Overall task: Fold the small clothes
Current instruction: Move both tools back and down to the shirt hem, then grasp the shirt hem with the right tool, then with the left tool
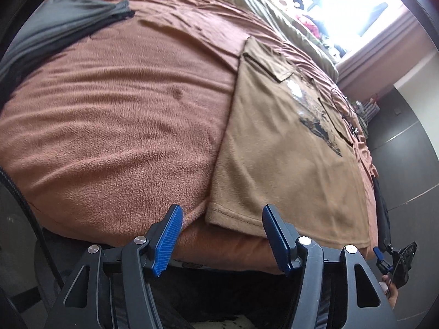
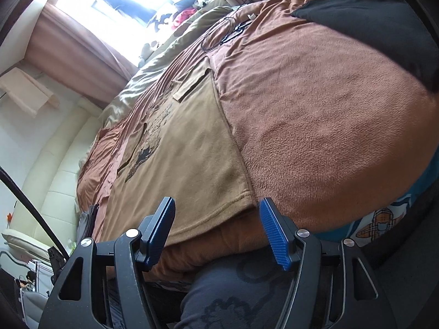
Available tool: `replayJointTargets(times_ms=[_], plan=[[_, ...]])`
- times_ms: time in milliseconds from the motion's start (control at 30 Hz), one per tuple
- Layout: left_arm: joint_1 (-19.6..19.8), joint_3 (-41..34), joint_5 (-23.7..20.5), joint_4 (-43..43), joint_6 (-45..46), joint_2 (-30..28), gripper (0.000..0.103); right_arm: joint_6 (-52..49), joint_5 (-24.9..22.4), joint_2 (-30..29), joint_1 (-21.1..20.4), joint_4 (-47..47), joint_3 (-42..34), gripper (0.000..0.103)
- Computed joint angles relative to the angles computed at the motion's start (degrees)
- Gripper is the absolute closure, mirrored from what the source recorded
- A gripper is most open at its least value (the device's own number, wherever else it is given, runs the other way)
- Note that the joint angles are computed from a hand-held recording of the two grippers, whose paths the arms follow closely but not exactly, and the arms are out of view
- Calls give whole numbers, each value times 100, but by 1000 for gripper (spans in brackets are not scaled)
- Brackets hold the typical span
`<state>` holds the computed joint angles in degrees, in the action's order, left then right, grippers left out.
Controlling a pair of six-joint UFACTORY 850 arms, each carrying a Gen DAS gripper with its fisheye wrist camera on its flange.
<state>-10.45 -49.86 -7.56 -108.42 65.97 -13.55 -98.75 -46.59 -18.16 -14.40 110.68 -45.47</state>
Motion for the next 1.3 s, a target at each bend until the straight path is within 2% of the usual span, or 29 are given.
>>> replayJointTargets(times_ms=[100,200,233,367,500,567,733,867,967,1033,1167,1300], plan=[[-23,-172,84,1231,-1215,-209,40,129,34,-139,7,-41,-151,40],[-68,-305,195,1902,-1876,-317,41,317,-46,-332,-54,-217,-330,40],[-60,-327,168,1834,-1836,-331,41,420,-116,-406,-76,-309,-398,40],[-2,-376,-92,813,-1019,-420,41,814,-684,-768,-139,-673,-641,46],[-16,-363,-240,105,-465,-438,41,803,-952,-919,-143,-663,-728,46],[-27,-369,-221,38,-432,-439,41,824,-1119,-1036,-149,-608,-776,47],[24,-197,-503,-937,332,-347,41,903,-1453,-1144,-201,-639,-766,54],[92,-74,-776,-1415,595,-286,41,893,-1251,-1210,-62,-582,-833,64],[115,2,-936,-1744,848,-258,41,944,-1006,-1180,-27,-396,-837,81],[129,50,-1027,-1923,962,-237,41,957,-962,-1174,-14,-213,-843,96],[148,140,-1255,-2184,1078,-212,41,852,-1032,-1110,-143,-15,-757,101],[110,214,-1719,-2740,1397,-290,41,787,-1018,-1061,-205,-28,-699,101]])
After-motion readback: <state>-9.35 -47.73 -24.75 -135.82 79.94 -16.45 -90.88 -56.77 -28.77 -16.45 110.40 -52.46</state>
